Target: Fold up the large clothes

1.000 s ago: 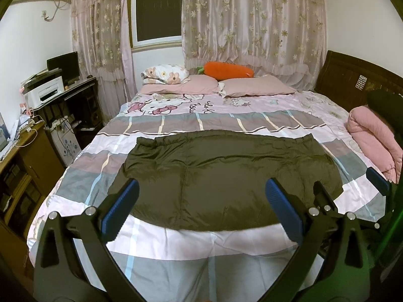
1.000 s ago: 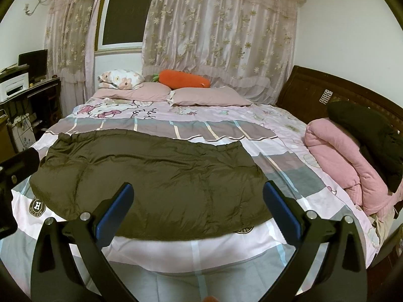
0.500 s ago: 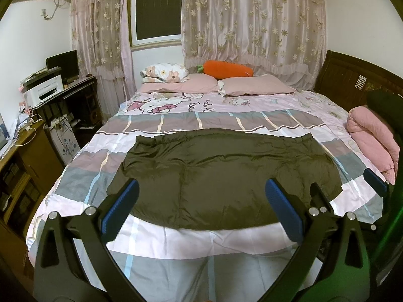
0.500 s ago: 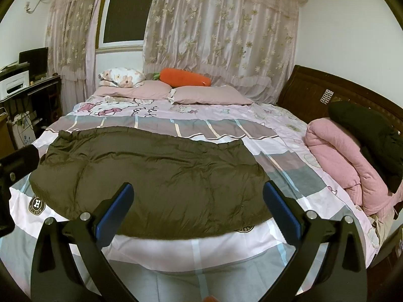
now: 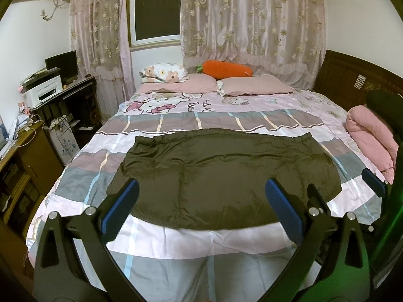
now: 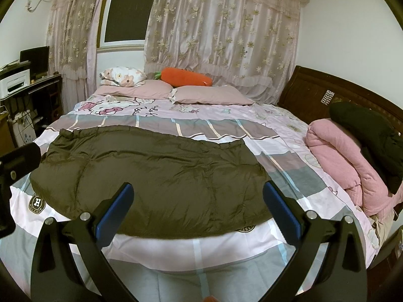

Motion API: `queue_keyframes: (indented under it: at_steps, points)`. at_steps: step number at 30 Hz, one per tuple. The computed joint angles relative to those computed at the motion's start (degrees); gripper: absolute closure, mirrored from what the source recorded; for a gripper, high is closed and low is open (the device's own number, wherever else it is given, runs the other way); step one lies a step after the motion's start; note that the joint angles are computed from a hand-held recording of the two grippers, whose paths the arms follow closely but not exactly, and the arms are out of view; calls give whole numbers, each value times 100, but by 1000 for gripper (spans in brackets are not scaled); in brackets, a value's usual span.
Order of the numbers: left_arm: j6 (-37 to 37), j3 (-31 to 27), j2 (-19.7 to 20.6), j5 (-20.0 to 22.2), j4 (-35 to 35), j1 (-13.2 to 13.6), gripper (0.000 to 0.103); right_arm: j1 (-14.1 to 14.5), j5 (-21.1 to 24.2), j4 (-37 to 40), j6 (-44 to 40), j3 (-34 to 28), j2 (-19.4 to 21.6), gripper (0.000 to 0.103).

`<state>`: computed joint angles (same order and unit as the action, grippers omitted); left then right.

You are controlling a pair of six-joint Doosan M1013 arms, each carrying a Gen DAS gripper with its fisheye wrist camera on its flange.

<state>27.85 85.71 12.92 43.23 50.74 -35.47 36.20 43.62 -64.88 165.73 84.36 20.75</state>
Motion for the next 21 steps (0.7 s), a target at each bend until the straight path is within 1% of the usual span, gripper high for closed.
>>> queue_keyframes:
  at_steps: [5,10,15,19,21]
  points:
    - [-84,18,7,73,90,-66,2,4,1,7,-17,1,4,1]
    - [-17,-1,15,76,56,-59,2,10,12,8,-21,15,11,1]
    - [81,-30,17,93,54,-88,2,-37,-87,42,-96,47,14,1]
    - [87,-130,82,304,173,-144,2,-42,-105,73,-121,48,12,1]
    - [122,-128,90,265,212,-180,2,-73,-147,98,-177,43,20,1]
